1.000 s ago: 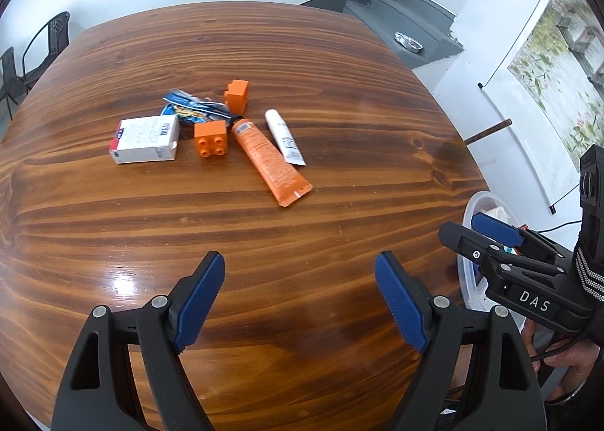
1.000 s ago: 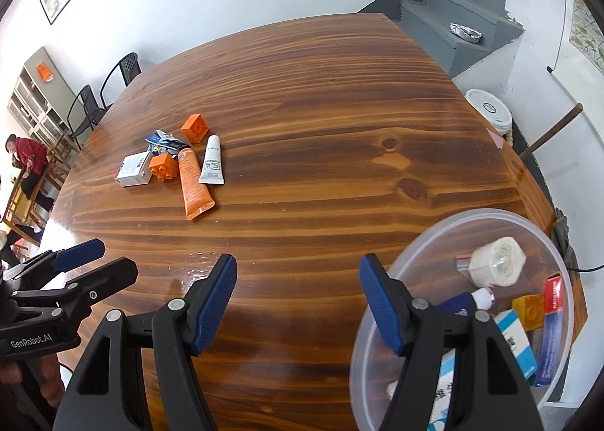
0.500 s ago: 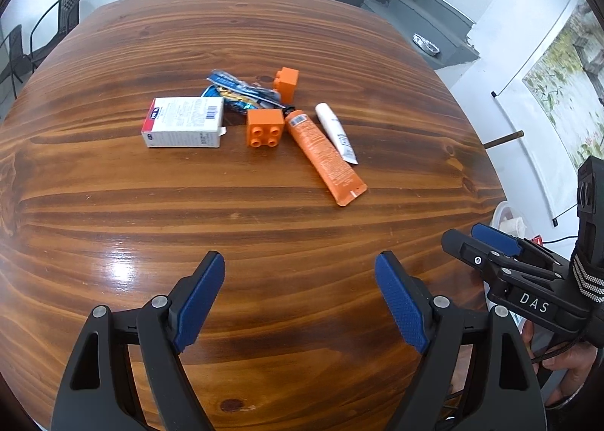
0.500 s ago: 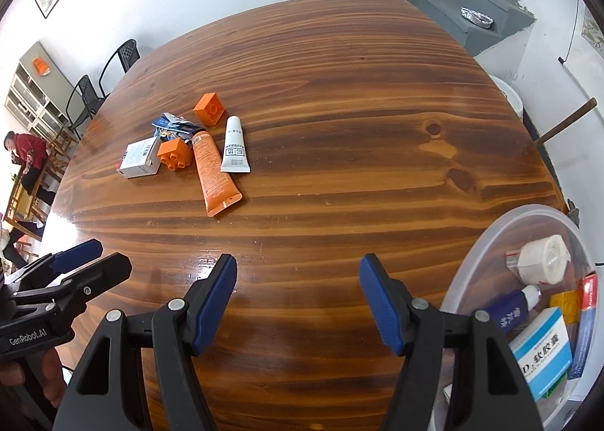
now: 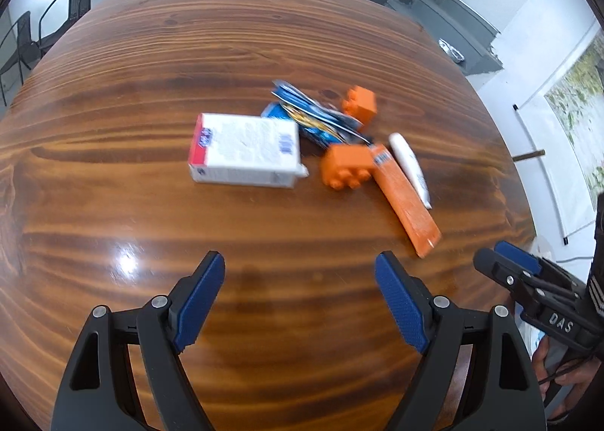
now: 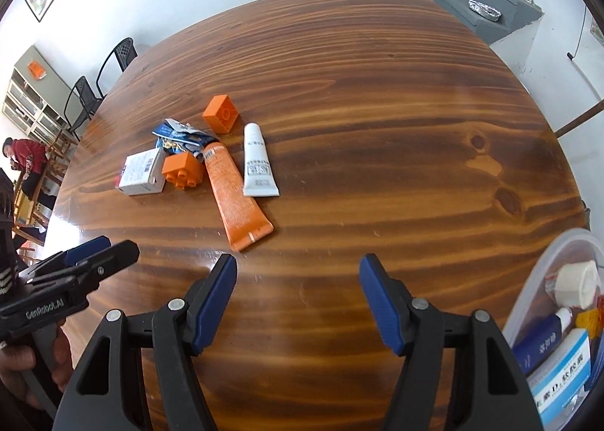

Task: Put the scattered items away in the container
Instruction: 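Move both open tools back over the table toward the remaining items, then grasp the white medicine box with the left tool while the right tool grasps the white tube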

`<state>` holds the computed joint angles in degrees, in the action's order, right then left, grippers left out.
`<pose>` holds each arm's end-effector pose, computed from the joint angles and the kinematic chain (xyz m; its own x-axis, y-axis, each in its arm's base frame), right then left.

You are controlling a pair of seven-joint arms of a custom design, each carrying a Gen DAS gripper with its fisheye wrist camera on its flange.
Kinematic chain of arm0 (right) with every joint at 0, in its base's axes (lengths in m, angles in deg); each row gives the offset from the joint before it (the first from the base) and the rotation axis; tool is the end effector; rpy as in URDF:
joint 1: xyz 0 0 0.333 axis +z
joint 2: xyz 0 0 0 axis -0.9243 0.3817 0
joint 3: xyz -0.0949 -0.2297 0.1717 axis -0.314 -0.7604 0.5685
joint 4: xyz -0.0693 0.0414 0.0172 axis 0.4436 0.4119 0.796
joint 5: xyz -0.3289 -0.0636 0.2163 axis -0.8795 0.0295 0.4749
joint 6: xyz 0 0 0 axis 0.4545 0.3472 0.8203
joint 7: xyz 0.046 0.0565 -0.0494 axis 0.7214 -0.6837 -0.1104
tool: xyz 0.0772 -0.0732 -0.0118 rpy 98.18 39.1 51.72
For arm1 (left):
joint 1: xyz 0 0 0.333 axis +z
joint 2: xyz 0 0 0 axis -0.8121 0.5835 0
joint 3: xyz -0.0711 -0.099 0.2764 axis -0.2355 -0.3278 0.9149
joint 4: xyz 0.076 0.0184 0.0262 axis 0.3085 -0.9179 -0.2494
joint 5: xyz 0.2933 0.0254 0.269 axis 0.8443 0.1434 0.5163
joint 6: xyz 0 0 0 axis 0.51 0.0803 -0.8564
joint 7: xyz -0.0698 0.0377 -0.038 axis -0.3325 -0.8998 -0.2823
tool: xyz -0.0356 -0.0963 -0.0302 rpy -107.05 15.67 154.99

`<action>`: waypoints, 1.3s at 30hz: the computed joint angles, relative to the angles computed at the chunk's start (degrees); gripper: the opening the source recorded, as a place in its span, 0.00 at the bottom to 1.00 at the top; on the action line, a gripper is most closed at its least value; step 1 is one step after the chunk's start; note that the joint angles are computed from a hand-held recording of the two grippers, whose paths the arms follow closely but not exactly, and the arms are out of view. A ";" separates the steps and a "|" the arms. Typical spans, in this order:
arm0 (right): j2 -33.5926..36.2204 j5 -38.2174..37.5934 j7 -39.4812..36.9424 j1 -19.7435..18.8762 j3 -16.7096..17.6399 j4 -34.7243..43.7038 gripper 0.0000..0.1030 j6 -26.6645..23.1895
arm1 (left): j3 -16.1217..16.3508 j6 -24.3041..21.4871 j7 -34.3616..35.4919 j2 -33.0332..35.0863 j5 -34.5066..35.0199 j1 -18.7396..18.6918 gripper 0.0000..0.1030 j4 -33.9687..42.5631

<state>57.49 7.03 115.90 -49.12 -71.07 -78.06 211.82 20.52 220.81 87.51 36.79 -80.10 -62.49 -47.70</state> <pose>0.5009 0.2062 0.3410 0.0296 -0.9787 -0.2034 -0.9021 0.0615 -0.4272 0.5439 -0.2510 0.3263 -0.1358 -0.9583 0.2512 -0.9155 0.0245 -0.4016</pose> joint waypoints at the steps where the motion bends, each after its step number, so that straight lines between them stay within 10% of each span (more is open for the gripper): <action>1: 0.72 -0.47 0.44 0.07 -0.04 0.85 0.70 0.03 | 0.46 -0.26 -0.32 0.59 0.14 0.20 0.82 0.72; 24: 13.86 -9.21 6.23 4.99 -6.00 15.92 0.70 -0.92 | 5.65 -3.77 -8.93 12.50 17.13 -2.03 0.82 15.96; 39: 19.93 -3.90 -1.61 4.52 -5.36 22.87 0.48 -2.83 | 5.86 -3.17 -9.31 13.03 20.70 -2.36 0.77 15.56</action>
<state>77.42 3.13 114.29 -44.60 -76.43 -55.18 208.99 26.38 217.64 78.20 49.82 -59.39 -64.85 -32.14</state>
